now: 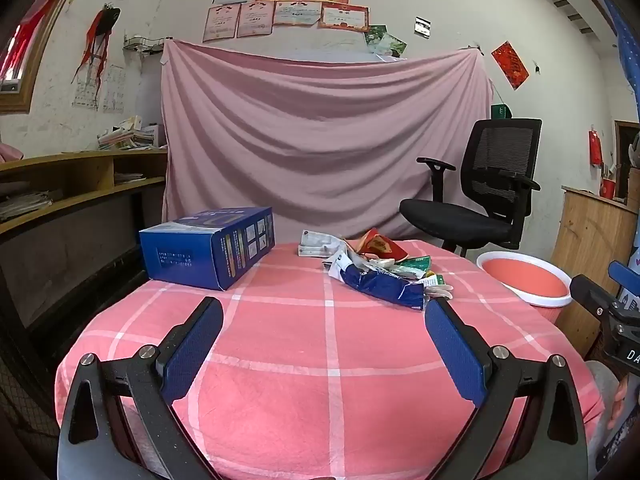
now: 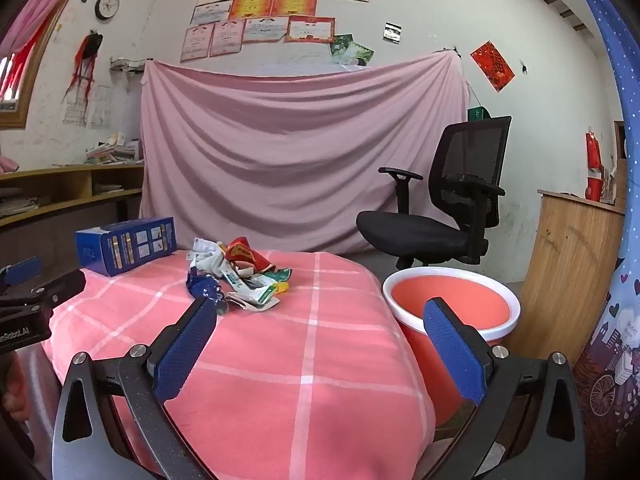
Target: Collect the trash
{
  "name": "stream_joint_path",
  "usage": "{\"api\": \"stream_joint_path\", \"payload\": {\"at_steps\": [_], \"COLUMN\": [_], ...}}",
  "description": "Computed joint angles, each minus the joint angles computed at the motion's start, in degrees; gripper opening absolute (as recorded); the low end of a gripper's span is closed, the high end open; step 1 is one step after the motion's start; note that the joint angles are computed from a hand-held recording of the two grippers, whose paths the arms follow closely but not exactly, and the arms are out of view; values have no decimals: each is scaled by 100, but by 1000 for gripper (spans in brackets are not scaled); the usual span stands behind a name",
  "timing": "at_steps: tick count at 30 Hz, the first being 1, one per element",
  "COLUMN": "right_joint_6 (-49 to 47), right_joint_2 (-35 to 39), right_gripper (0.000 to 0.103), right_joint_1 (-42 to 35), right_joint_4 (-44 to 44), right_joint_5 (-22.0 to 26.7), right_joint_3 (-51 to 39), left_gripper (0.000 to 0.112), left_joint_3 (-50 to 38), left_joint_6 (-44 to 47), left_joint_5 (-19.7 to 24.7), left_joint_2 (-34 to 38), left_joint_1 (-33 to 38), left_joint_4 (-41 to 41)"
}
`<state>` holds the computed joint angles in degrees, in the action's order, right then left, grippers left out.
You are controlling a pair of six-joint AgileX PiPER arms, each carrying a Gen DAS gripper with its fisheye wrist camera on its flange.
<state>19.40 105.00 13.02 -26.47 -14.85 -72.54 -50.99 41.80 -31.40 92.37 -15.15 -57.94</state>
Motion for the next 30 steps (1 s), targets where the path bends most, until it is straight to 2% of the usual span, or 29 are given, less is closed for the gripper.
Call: {"api": "stream_joint_path", "payload": {"at_steps": [11, 30], "right_joint_6": [45, 223], "right_joint_2": [14, 27], "right_gripper": [103, 103], "right_joint_1": [-15, -34], "right_joint_4": [-20, -160], "right_joint_5": [-26, -22], "right_joint_3": [-5, -22], "left_gripper": [99, 99], "left_joint_3": [146, 50], "left_joint_6": [-201, -38], "left_joint_5": [-53, -15], "left_joint_2": [-22, 3], "left_joint_1": [-13, -22], "left_joint_4": [191, 28]}}
